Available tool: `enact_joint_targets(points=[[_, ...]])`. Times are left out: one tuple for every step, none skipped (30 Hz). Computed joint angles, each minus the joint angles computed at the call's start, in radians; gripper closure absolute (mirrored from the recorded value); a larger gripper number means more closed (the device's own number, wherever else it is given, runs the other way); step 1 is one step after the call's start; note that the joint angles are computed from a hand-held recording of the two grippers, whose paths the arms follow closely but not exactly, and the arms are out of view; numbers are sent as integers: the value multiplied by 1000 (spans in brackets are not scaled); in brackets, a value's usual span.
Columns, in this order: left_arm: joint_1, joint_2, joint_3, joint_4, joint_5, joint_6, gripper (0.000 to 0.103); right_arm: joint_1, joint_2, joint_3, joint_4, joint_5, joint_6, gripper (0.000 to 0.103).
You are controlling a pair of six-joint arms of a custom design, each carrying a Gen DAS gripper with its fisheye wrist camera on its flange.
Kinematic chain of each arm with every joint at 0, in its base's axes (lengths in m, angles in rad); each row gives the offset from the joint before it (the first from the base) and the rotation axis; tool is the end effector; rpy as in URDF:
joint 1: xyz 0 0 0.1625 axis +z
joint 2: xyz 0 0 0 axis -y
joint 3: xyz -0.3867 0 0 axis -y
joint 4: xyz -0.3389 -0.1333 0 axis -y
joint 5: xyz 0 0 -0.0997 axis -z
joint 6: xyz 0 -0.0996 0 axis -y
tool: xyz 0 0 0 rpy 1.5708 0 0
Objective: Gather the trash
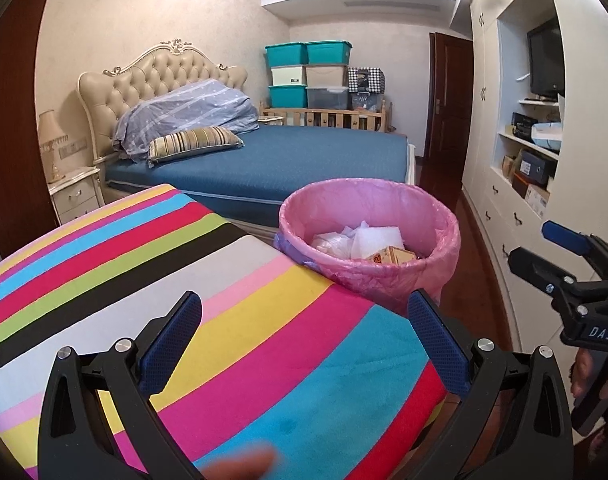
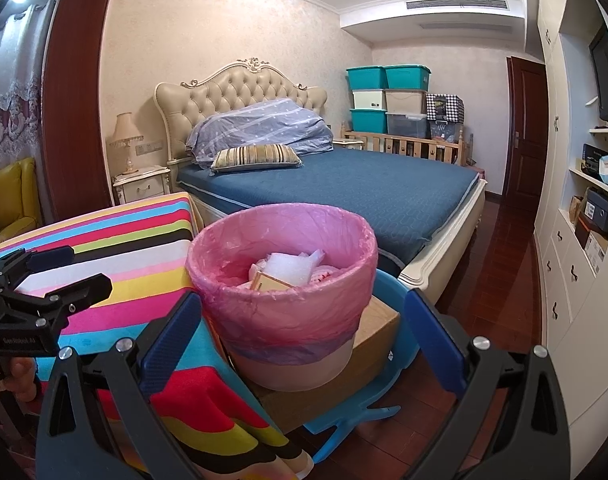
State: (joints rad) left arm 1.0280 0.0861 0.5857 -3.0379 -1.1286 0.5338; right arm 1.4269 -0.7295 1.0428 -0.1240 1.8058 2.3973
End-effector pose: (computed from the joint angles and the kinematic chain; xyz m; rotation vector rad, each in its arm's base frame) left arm -0.2546 -0.7627 -0.0735 1.0850 2.2800 -1.0584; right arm 0.0104 -0.6958 0.1996 0.4008 -1.9481 1.3771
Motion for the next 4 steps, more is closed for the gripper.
enact_joint_targets(points=[[-1, -15, 27, -16, 0, 3, 6, 7, 5, -5, 4, 5, -5, 5], [-1, -30, 48, -21, -5, 5, 6, 16, 14, -12, 8, 9, -13, 5], [0, -48, 72, -21, -9, 6, 6, 20, 17, -17, 16, 11, -17, 5], [1, -70, 102, -30, 0, 3, 6, 29, 27, -29, 27, 17, -26, 5]])
